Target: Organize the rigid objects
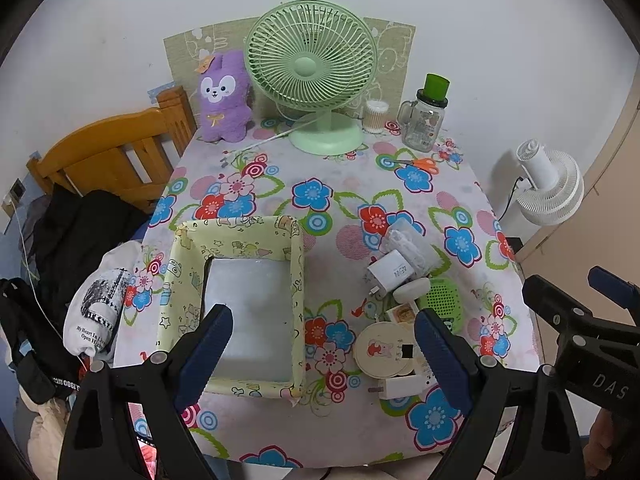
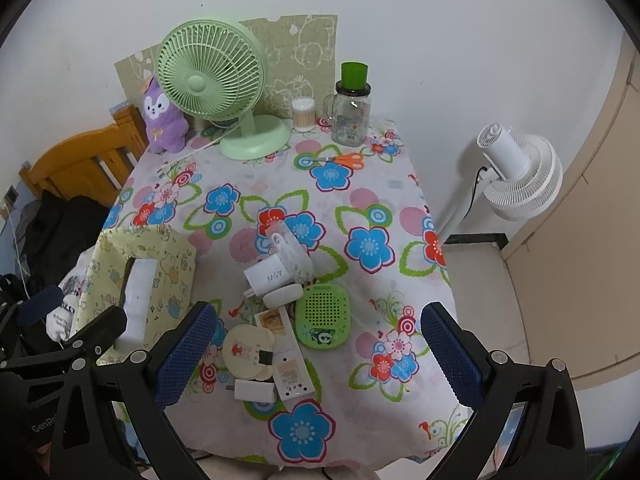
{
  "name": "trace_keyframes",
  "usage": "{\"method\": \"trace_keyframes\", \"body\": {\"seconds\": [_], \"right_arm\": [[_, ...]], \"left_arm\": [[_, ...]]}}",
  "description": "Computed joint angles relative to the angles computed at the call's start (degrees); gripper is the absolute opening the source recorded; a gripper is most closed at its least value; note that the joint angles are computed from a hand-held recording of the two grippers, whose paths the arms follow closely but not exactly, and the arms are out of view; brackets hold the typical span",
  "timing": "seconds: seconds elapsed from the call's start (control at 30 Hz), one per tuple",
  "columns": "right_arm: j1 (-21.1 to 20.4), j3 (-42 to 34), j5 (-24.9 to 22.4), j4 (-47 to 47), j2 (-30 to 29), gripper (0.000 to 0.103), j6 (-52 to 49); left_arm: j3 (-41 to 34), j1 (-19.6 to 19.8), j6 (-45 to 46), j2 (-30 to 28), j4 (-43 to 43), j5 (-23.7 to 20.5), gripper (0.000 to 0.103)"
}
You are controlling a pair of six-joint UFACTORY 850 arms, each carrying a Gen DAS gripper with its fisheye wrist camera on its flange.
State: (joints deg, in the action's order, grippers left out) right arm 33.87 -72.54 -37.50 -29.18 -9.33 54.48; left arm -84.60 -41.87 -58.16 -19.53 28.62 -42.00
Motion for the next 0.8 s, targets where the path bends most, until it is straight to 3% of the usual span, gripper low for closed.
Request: {"method": "trace_keyframes", "body": {"seconds": [0.8], "right_arm": [[-0.27, -0.5, 0.79, 2.32, -0.28, 0.103, -2.03]], "left_arm": [[-0.69, 0.01, -1.08, -0.08, 2.1, -1.26, 0.093]]}}
